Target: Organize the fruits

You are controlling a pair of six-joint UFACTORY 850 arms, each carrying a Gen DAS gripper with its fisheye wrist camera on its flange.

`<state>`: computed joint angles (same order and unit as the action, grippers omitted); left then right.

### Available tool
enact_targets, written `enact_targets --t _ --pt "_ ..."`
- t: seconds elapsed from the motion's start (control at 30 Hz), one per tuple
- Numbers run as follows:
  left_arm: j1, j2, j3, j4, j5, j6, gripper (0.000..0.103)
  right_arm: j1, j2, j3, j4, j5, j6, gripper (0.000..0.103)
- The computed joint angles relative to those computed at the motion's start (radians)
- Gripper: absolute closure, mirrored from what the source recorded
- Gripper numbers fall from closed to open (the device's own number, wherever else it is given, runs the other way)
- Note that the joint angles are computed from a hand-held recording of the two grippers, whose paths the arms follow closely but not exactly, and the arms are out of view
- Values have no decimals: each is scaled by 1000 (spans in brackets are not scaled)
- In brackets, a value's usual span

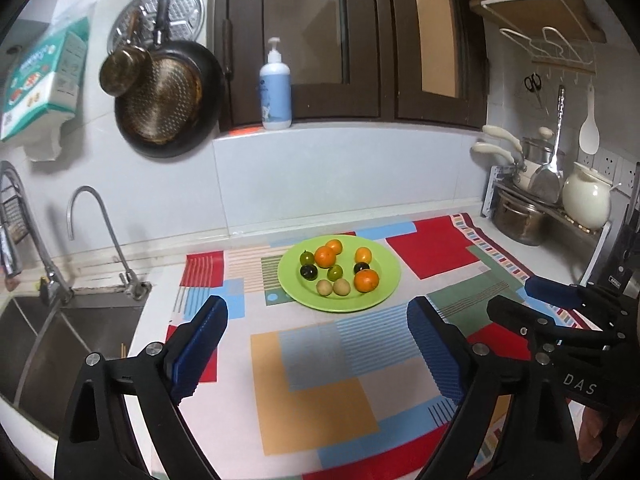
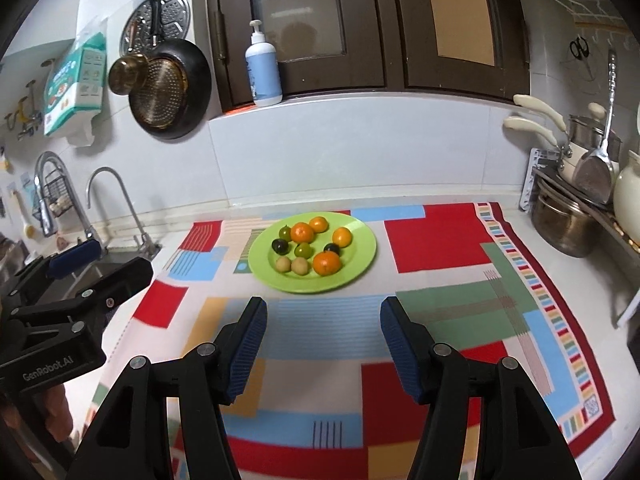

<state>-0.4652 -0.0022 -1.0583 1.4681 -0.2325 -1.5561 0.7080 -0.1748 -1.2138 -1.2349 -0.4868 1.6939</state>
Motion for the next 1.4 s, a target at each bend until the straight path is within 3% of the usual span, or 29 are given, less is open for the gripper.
enact_targets --t 0.5,0.57,0.93,1.4 --pt "-108 128 110 -17 -113 -46 5 67 151 132 -50 -77 23 43" --pt "-115 139 118 -21 -121 -46 4 75 163 142 -61 -91 35 35" --pt "-158 171 139 -10 -208 -66 0 99 201 175 -99 -120 71 33" --pt "-168 190 160 13 -227 -117 0 108 211 188 -102 -128 75 33"
